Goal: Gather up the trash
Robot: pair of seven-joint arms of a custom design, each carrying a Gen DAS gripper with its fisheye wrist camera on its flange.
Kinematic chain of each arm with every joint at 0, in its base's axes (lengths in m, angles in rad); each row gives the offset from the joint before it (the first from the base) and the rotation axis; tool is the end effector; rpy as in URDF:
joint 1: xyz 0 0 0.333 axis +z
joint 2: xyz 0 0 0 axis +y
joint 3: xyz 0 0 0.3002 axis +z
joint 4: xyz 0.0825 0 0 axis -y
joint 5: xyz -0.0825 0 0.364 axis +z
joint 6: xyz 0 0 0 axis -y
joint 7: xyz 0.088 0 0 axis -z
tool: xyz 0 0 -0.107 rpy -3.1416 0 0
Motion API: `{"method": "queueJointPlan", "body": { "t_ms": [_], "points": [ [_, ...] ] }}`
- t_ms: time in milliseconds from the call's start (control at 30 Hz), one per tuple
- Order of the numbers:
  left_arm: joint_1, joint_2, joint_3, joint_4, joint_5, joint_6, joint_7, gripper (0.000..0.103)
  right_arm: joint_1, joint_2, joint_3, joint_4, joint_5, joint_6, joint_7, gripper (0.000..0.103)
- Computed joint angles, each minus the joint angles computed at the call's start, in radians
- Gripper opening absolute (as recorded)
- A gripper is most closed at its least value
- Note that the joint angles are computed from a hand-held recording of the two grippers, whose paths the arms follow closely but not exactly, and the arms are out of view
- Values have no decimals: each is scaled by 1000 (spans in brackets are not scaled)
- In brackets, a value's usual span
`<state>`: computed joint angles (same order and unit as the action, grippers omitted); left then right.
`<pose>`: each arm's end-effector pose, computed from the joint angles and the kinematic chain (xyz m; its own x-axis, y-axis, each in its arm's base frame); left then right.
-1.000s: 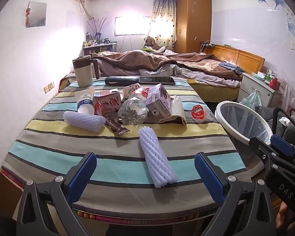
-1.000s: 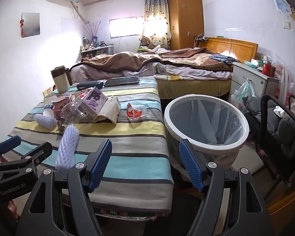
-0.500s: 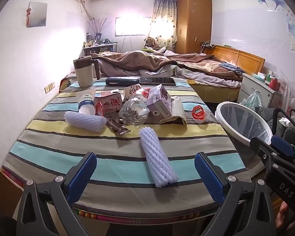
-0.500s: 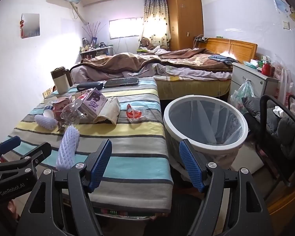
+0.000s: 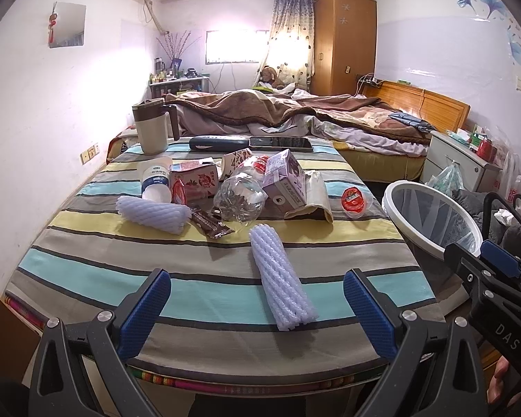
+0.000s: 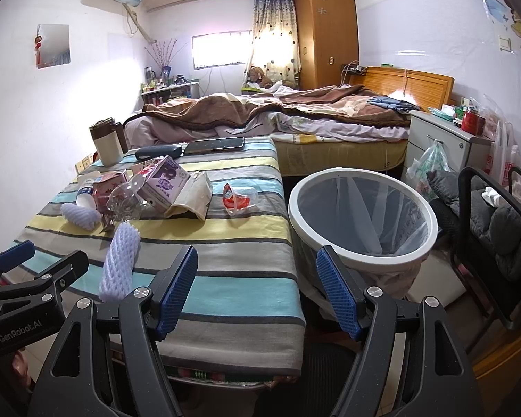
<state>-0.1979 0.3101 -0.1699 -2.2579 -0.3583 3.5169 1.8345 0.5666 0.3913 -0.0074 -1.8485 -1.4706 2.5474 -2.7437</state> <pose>0.5474 -0.1602 0.3379 -0.2120 -0.9768 0.0319 -0.5899 0.1019 -0.8011 0.5325 0.3489 0.3335 -0.2028 -0.9784 -0.0402 -0.5383 0.1457 -0.8300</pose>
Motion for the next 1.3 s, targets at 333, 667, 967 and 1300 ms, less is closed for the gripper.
{"method": "queueJointPlan", "body": {
  "t_ms": [333, 667, 967, 1300],
  "points": [
    [-2, 0, 2, -2, 0, 3, -2, 101, 1, 0, 0, 1, 1, -1, -2, 72],
    [10, 1, -5, -8, 12, 3, -9, 101, 3, -5, 1, -6, -2, -5, 4, 72],
    [1, 2, 1, -6, 3, 3, -4, 101, 1, -4, 2, -4, 0, -4, 2, 72],
    [-4, 8, 5, -1, -5, 1, 1, 101, 1, -4, 3, -4, 0, -6, 2, 72]
  ]
}}
